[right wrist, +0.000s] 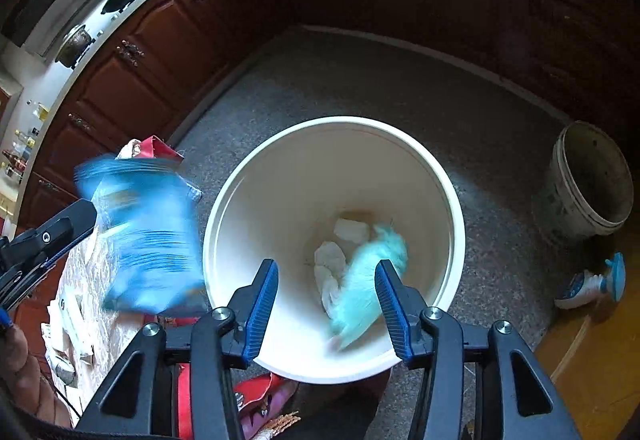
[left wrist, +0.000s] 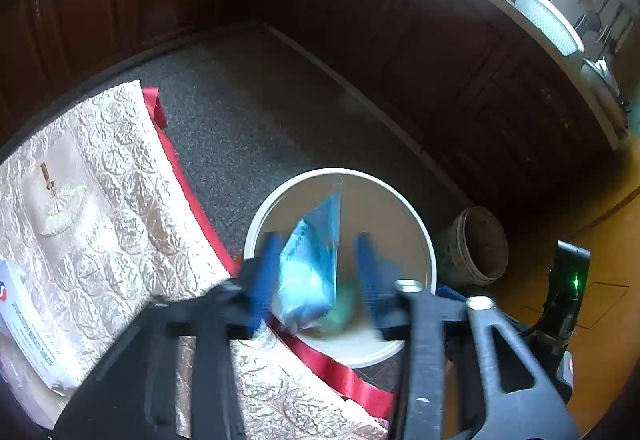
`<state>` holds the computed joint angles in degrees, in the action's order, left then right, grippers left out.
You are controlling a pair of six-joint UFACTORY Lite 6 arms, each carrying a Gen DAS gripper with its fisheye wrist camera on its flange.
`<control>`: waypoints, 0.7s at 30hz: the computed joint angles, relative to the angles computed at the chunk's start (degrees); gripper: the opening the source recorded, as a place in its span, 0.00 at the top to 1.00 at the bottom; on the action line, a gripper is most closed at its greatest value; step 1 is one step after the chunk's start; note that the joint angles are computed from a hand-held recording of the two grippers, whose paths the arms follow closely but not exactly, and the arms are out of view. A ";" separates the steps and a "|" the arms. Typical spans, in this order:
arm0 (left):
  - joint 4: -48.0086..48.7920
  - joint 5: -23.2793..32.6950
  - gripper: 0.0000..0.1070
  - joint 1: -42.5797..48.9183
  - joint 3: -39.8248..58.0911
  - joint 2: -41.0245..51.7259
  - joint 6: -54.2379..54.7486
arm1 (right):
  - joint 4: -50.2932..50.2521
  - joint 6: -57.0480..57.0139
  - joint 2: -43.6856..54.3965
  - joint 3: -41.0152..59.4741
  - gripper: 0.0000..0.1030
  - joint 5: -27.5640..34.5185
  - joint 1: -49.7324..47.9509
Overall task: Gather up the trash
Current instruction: 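Carry wrapper and green towel over the white bin and open both tools, then move both open tools back over the table toward the remaining boxes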
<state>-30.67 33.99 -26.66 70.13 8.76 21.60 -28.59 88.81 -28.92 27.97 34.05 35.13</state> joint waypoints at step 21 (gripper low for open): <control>7.29 1.02 0.50 6.06 -7.46 -12.25 -1.30 | -6.69 14.23 3.31 6.55 0.40 8.99 16.10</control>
<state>-23.38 35.02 -20.60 62.67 -3.49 20.30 -35.28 103.04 -25.61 34.52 43.03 51.22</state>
